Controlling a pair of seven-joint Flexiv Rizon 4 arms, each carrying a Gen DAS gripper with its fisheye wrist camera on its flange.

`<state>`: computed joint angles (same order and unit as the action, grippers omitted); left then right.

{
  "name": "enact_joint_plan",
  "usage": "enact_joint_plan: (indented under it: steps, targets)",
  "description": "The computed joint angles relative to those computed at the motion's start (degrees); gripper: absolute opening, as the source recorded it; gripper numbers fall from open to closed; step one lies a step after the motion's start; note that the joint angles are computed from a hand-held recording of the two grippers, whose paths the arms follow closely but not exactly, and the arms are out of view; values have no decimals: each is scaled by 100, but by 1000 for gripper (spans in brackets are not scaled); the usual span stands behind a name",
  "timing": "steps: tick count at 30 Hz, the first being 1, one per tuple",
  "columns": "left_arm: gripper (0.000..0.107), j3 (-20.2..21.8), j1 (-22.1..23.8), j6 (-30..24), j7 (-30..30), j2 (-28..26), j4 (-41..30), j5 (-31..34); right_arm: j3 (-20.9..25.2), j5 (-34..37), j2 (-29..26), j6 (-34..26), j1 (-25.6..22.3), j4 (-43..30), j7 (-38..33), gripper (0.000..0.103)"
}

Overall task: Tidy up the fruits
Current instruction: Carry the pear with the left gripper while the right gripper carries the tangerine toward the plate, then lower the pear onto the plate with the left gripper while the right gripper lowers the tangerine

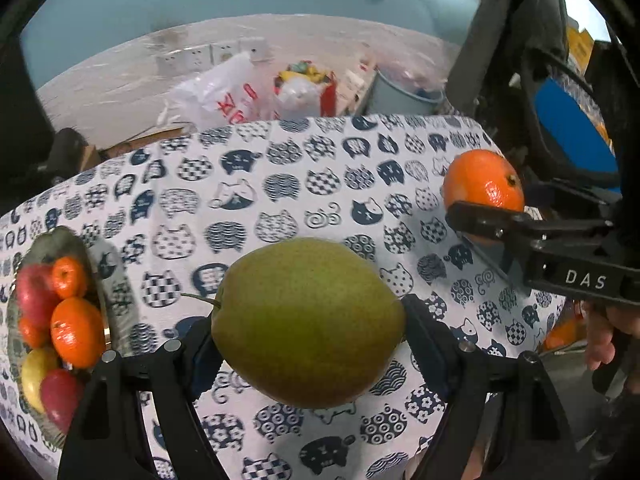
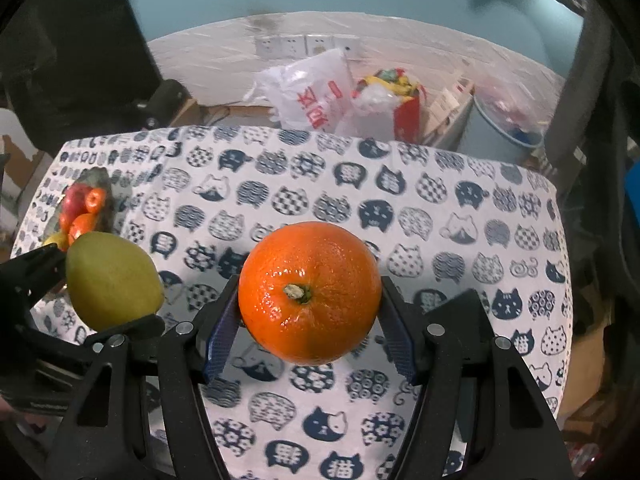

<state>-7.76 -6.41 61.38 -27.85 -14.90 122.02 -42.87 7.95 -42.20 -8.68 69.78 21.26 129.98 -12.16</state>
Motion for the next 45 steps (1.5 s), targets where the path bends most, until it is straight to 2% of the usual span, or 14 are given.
enact_joint_plan:
  steps: [22, 45]
  targets:
    - [82, 315, 588, 203, 193, 87, -93, -538, -61, 540, -1002, -167, 697, -1511, -913, 65]
    - [82, 433, 1345, 228, -250, -482, -562, -432, -53, 1491, -2192, -440, 1211, -3291, -2181, 65]
